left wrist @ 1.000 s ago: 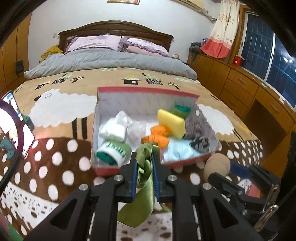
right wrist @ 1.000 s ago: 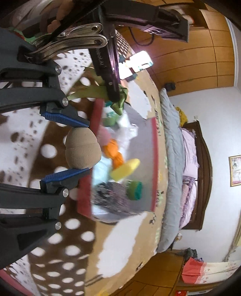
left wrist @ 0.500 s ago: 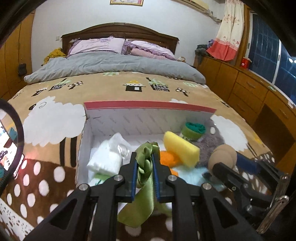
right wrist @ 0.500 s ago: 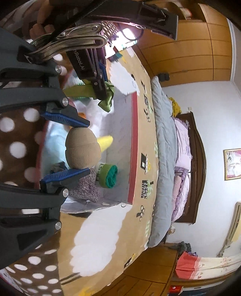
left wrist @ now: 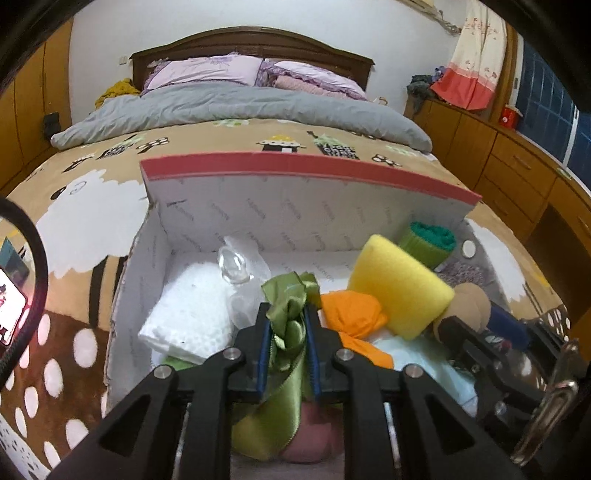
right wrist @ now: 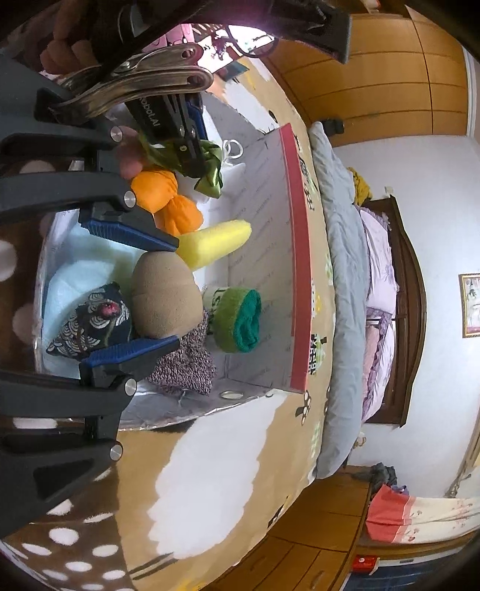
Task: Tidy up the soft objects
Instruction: 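Carry the ribbon and beige puff into the box and open both grippers, then withdraw both open grippers from the box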
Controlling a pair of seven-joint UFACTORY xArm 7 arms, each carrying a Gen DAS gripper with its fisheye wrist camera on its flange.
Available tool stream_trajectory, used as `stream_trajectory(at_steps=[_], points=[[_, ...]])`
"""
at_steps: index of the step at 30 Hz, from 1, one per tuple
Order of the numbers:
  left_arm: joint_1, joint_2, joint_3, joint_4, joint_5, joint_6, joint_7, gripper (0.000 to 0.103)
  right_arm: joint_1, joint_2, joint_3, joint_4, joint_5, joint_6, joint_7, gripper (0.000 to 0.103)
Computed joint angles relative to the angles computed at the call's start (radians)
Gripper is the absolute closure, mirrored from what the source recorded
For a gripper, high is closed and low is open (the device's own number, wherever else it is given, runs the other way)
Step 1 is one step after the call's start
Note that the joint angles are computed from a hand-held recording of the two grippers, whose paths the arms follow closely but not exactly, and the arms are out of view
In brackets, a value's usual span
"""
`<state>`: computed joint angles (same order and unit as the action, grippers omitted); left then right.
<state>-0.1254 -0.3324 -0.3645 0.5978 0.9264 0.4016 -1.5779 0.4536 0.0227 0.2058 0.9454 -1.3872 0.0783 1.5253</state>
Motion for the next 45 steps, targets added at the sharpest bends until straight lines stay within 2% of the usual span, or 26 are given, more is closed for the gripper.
stream_trajectory(at_steps=[1, 5, 10, 14, 17, 23, 30, 35, 40, 45], points=[[0.000, 0.007, 0.003, 0.002, -0.004, -0.003, 0.001, 0.070, 0.001, 0.000, 0.000, 0.001, -0.006, 0.004, 0.009, 0.056], [-0.006, 0.004, 0.010, -0.001, -0.027, 0.005, 0.014, 0.061, 0.004, -0.001, 0.004, 0.002, -0.014, 0.020, 0.026, 0.050], [-0.022, -0.029, 0.008, -0.012, -0.076, 0.026, 0.049, 0.045, -0.002, -0.024, 0.005, -0.016, -0.004, 0.003, 0.019, 0.048], [-0.032, -0.076, -0.003, -0.030, -0.124, 0.058, 0.074, 0.043, -0.015, -0.054, 0.016, -0.020, -0.087, -0.015, 0.094, 0.036], [-0.036, -0.114, -0.012, -0.045, -0.167, 0.072, 0.097, 0.042, -0.021, -0.082, 0.030, -0.027, -0.138, -0.016, 0.139, 0.036], [-0.036, -0.181, -0.046, -0.062, -0.229, 0.096, 0.138, 0.038, -0.032, -0.122, 0.043, -0.047, -0.162, -0.037, 0.176, 0.036], [-0.057, -0.270, -0.077, -0.089, -0.312, 0.139, 0.184, 0.038, -0.051, -0.182, 0.069, -0.103, -0.058, -0.043, 0.095, 0.036], [-0.079, -0.336, -0.097, -0.106, -0.370, 0.177, 0.223, 0.037, -0.088, -0.245, 0.117, -0.151, 0.017, -0.046, 0.041, 0.036], [-0.110, -0.401, -0.115, -0.123, -0.434, 0.219, 0.243, 0.036, -0.087, -0.318, 0.139, -0.215, 0.155, -0.049, -0.068, 0.036], [-0.155, -0.452, -0.138, -0.142, -0.498, 0.277, 0.249, 0.036, -0.044, -0.373, 0.136, -0.282, 0.316, -0.044, -0.193, 0.036]])
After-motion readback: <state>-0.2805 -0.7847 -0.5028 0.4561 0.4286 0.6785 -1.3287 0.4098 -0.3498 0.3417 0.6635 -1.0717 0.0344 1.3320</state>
